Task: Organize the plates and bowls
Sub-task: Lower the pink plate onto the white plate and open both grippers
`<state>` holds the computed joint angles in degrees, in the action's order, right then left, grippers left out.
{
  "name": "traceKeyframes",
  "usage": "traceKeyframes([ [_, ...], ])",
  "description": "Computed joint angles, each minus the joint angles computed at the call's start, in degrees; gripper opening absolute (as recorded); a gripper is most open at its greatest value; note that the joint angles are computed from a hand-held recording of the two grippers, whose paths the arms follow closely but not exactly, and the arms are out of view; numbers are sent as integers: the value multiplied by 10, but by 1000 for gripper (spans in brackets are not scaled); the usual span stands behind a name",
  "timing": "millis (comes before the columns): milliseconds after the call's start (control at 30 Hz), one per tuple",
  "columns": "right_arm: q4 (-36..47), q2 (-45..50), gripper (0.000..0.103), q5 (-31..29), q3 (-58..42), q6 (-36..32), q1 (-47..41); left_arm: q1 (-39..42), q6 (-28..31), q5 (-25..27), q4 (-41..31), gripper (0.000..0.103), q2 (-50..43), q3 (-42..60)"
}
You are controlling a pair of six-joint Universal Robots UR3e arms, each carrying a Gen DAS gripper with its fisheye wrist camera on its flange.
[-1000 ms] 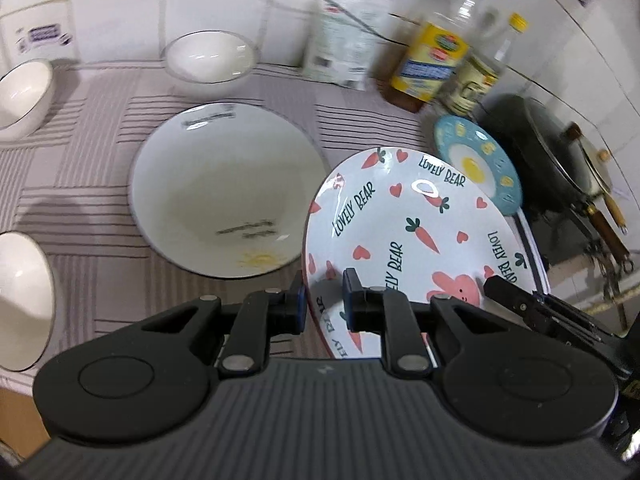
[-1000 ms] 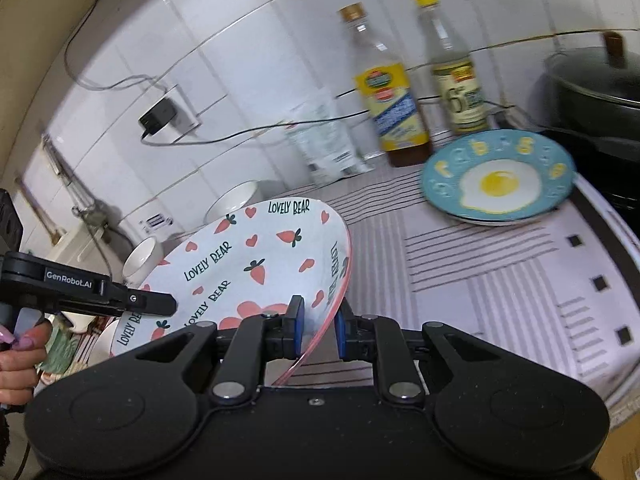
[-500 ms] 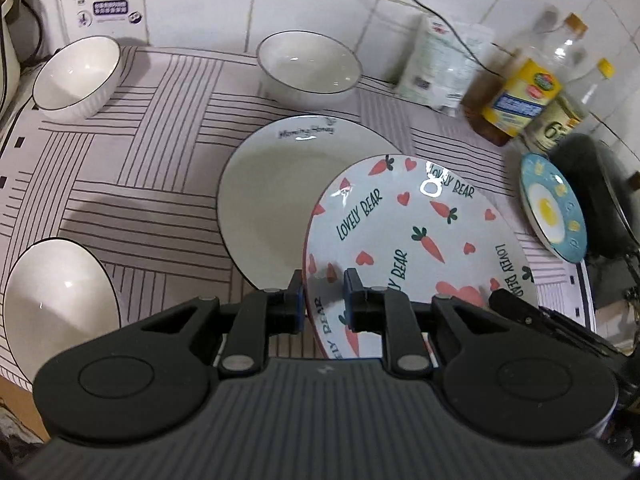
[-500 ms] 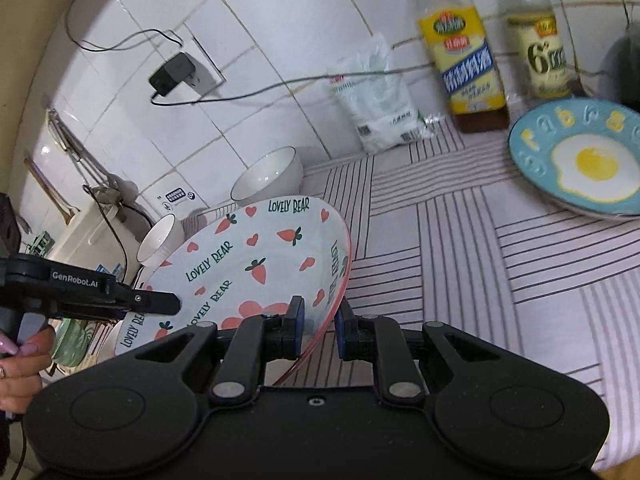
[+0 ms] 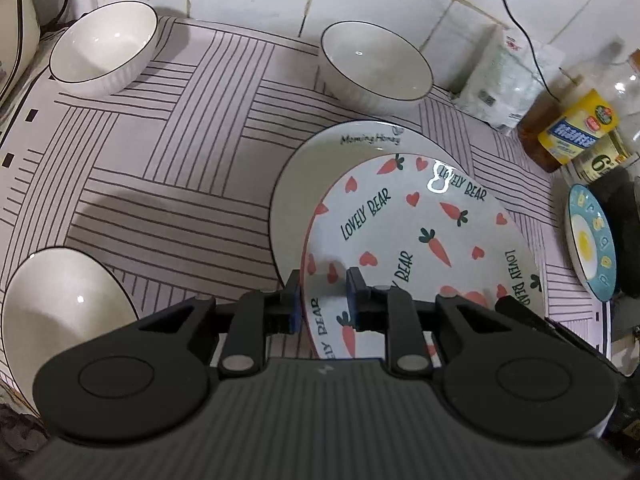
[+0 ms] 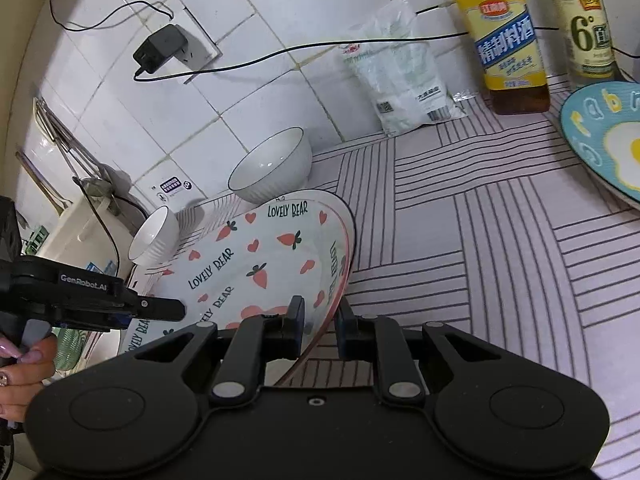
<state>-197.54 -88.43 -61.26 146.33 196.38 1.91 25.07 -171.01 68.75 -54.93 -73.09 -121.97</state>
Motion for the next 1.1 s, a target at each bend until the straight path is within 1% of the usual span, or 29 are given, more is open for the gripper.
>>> traceKeyframes([
  [167, 6, 42, 20, -46, -51, -4, 43, -15, -25, 17, 15, 22, -53, 34],
  [233, 7, 52, 21, -54, -63, 0, 49, -23, -24, 21, 20, 23, -68, 45],
  [300, 24, 53, 21, -67, -79, 4, 57, -32, -29, 29, 22, 23, -84, 61],
  [400, 39, 63, 21, -96, -104, -7, 77, -40, -33, 42, 20, 24, -107, 81],
  [467, 58, 67, 22, -112, -124, -12, 89, -39, -33, 41, 22, 24, -116, 84],
  [600, 91, 81, 27, -191, -170, -30, 141, -53, -38, 51, 29, 24, -130, 92],
  [800, 118, 91, 28, -256, -200, -32, 173, -75, -54, 67, 48, 25, -145, 90],
  [900, 169, 82, 29, -256, -214, 7, 172, -82, -50, 77, 55, 25, -149, 92],
  [967, 155, 86, 30, -266, -208, 12, 178, -89, -45, 85, 54, 25, -152, 95],
  [1033, 144, 90, 35, -275, -205, 10, 186, -98, -43, 98, 51, 26, -155, 101],
  [1100, 138, 95, 37, -288, -207, 2, 196, -113, -37, 119, 37, 26, -159, 117],
])
